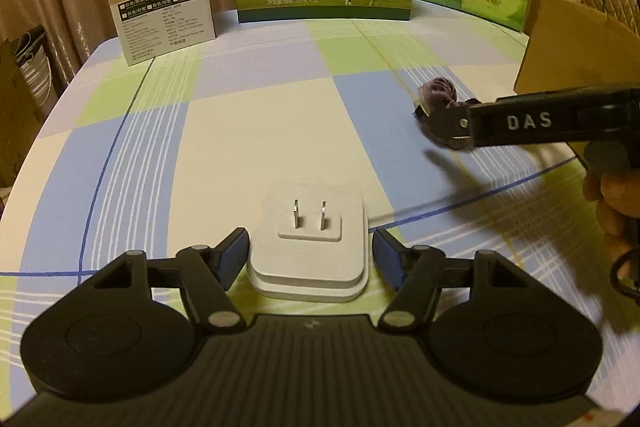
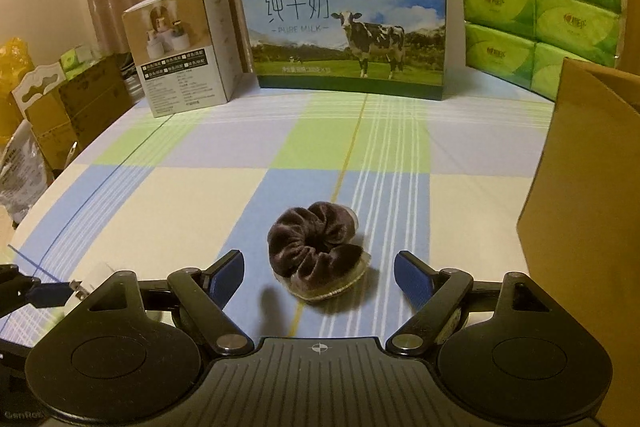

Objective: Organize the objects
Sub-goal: 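Grasp the white plug adapter with the left tool while the right tool grasps the brown scrunchie, then carry the white plug adapter and brown scrunchie over the cardboard box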

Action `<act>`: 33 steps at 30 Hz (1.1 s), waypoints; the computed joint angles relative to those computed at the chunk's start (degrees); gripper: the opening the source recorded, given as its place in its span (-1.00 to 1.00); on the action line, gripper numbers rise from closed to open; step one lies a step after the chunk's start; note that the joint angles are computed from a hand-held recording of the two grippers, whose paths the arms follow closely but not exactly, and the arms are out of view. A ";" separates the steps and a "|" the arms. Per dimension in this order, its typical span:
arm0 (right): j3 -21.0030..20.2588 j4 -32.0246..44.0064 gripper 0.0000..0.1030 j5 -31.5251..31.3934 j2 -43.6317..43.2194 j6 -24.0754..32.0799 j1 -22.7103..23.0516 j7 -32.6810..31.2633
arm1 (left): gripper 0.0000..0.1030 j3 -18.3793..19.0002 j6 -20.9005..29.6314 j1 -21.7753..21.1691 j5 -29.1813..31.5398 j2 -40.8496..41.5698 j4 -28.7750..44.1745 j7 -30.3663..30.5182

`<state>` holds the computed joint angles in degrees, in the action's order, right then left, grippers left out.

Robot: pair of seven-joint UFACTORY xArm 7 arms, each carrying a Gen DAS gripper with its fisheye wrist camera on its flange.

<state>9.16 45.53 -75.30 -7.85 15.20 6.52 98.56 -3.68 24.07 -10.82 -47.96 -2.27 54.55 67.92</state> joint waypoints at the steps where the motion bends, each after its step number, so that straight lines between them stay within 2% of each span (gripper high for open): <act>1: 0.08 0.60 0.55 -0.92 0.60 -0.08 -0.09 0.57 | 0.18 -0.01 -0.08 0.03 0.14 0.05 0.05 -0.31; 5: -0.34 2.40 0.50 -1.87 2.83 1.29 0.78 0.43 | 0.18 -0.03 0.29 0.21 0.81 0.18 0.38 -1.54; 7: -0.70 2.52 0.27 -0.31 3.33 2.46 1.50 -1.86 | 0.18 -0.11 -0.11 0.11 0.35 0.13 0.17 -1.00; 9: -1.05 2.23 -0.19 1.99 3.46 3.17 2.05 -5.02 | 0.18 -0.15 -0.39 0.05 0.04 0.19 0.08 -0.61; 10: -1.18 2.06 -0.29 1.75 3.32 3.03 2.12 -5.58 | 0.18 -0.16 -0.36 0.06 0.20 0.22 0.09 -0.72; 11: -1.21 1.85 -0.48 1.65 3.06 2.92 2.23 -6.29 | 0.18 -0.19 -0.54 0.02 0.00 0.22 0.01 -0.53; 12: -1.14 1.75 -0.56 2.45 2.81 3.12 2.44 -7.56 | 0.18 -0.22 -0.76 -0.04 -0.52 0.21 -0.11 -0.24; 18: 0.10 0.16 -0.63 9.25 0.33 2.82 3.18 -14.81 | 0.23 -0.58 -1.87 -0.36 -1.72 0.69 0.10 0.74; 24: 1.93 -1.65 -0.63 13.83 -2.77 2.67 2.40 -17.65 | 0.17 -0.54 -0.95 0.02 -1.20 1.05 0.55 0.14; 29: 3.56 -4.76 -0.63 20.35 -7.29 3.15 1.49 -20.86 | 0.16 -0.52 0.21 0.35 2.42 0.11 0.02 -2.82; 33: 5.38 -7.97 -0.63 26.30 -12.64 4.18 1.12 -23.05 | 0.16 -0.11 1.58 0.06 6.41 -2.44 -1.41 -7.73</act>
<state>14.54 37.56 -49.00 -20.49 19.38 7.64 75.51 -3.79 25.64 -10.76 -41.56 -4.71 53.14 60.19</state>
